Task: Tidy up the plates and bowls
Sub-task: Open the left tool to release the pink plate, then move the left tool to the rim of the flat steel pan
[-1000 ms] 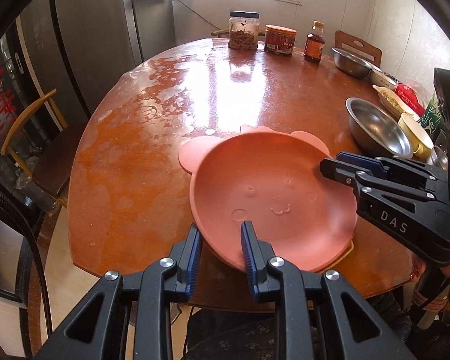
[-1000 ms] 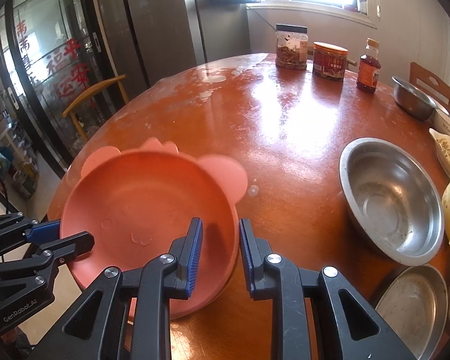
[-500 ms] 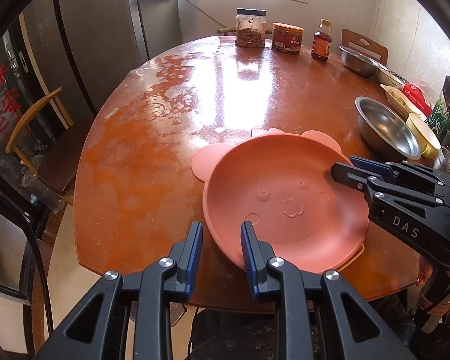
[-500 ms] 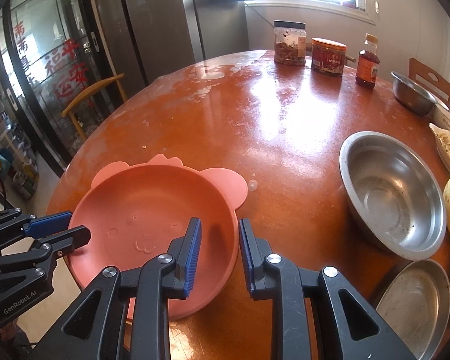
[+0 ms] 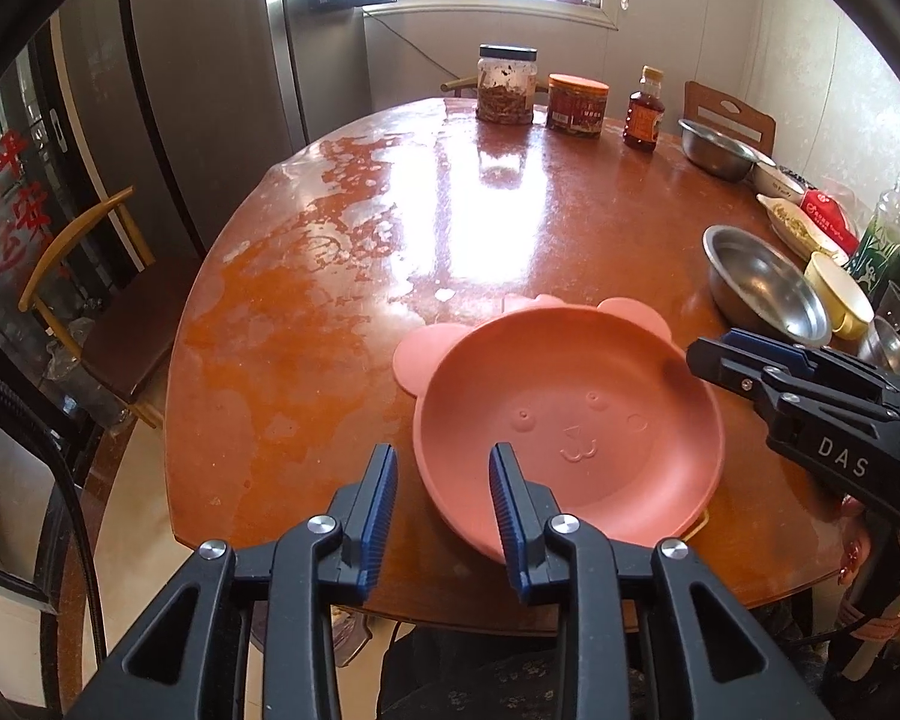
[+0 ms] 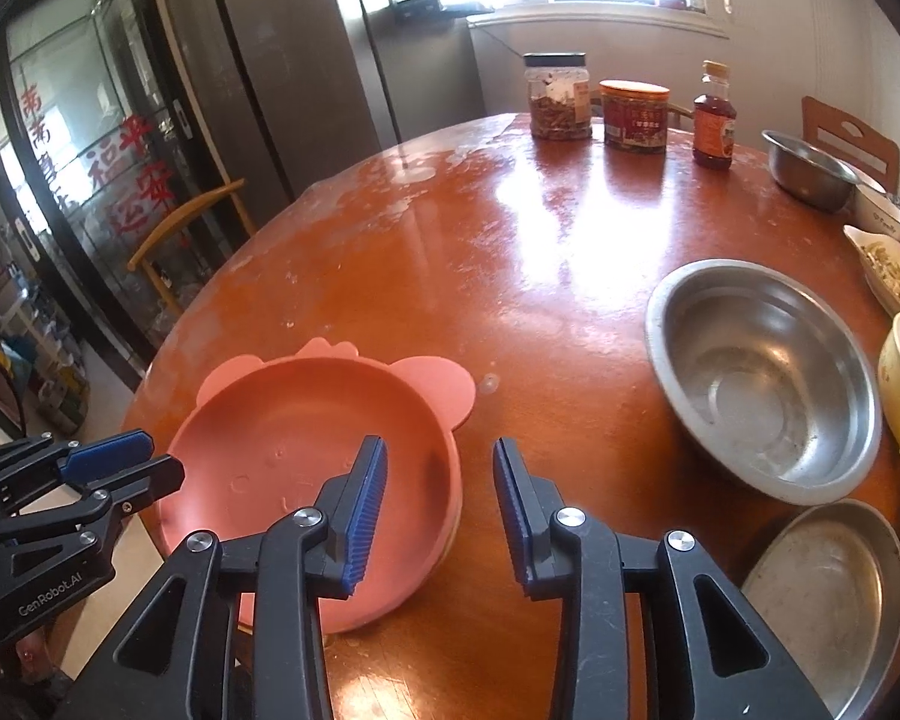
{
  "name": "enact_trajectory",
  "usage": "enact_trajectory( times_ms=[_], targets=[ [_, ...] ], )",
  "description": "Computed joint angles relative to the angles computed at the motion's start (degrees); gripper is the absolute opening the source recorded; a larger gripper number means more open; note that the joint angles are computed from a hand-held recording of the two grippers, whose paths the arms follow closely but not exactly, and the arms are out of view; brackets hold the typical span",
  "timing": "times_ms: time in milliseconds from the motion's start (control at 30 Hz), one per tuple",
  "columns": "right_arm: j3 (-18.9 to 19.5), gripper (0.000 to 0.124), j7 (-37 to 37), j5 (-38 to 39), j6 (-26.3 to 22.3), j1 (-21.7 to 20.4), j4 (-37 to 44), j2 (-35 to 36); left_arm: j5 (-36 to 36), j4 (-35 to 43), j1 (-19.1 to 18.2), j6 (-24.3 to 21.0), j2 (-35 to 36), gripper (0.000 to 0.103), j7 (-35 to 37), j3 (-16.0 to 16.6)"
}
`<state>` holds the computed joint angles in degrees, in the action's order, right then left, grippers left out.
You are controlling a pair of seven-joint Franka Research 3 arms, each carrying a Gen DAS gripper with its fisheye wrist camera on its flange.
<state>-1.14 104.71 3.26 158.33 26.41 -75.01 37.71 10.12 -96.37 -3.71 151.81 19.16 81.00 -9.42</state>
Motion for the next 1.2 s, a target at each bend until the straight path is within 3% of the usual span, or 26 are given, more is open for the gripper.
enact_trajectory(
  times_ms=[200,467,800,1033,1200],
  targets=[
    [-2.61,0.051,3.35,-1.08,7.54,1.34,-11.01,-7.53,-2.84,-0.25,0.07,1.86,-0.8,0.038,2.74,-1.89],
    [-9.97,0.059,12.54,-7.86,14.04,5.41,-22.15,-15.15,-1.57,3.81,-3.14,0.48,1.24,0.043,1.6,-2.04],
    [-17.6,0.065,25.59,-19.23,17.43,8.67,-32.21,-22.55,-1.94,11.0,-6.41,-2.11,5.61,0.047,3.24,-3.83],
    [-17.57,0.07,32.95,-27.53,18.23,5.76,-36.02,-26.71,-2.02,17.0,-9.17,-4.09,9.23,0.047,4.52,-4.7],
    [-14.44,0.07,34.35,-29.4,18.12,1.26,-37.65,-28.59,-1.45,20.87,-11.16,-6.05,11.49,0.047,4.21,-4.32]
  ],
)
